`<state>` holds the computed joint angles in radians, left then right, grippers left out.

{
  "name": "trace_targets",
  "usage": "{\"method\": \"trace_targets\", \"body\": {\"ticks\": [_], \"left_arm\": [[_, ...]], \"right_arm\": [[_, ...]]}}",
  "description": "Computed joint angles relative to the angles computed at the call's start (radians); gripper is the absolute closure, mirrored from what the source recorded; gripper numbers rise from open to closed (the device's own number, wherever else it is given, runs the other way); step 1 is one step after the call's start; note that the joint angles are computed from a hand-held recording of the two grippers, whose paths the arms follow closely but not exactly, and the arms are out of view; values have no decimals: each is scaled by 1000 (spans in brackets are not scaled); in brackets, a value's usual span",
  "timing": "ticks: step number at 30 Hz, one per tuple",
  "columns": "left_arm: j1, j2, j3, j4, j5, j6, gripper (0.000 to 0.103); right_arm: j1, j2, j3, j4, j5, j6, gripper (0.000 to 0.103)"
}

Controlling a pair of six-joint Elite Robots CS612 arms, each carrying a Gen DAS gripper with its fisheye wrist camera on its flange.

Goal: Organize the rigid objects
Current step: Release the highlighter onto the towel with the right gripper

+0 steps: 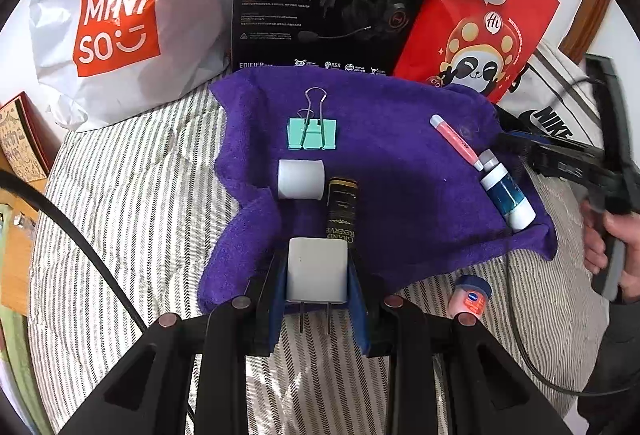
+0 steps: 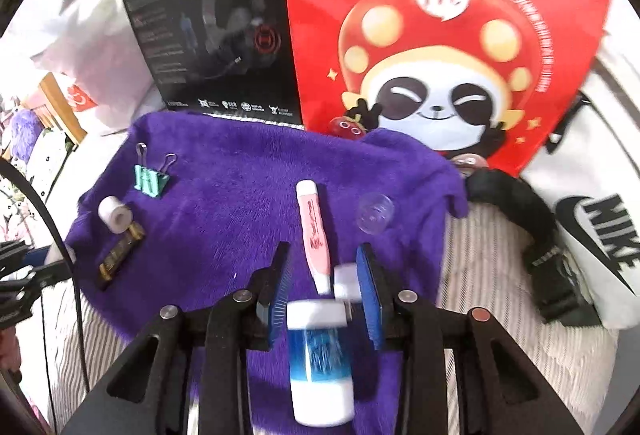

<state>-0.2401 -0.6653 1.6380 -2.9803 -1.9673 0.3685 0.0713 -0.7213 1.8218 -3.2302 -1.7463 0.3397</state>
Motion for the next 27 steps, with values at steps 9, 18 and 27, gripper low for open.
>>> {"method": "trace_targets", "body": {"ticks": [9,18,27], "left_arm": [[-27,11,-16,-18,-3,4,76],[-60,25,-43,-27,4,-8,76],[-87,62,-106,12,8,-8,76]], "right_arm": [[14,-46,109,-93,-6,21,68],[12,-40,142,-124,26,59,68],[7,-37,157,-131,42,89,68]]}}
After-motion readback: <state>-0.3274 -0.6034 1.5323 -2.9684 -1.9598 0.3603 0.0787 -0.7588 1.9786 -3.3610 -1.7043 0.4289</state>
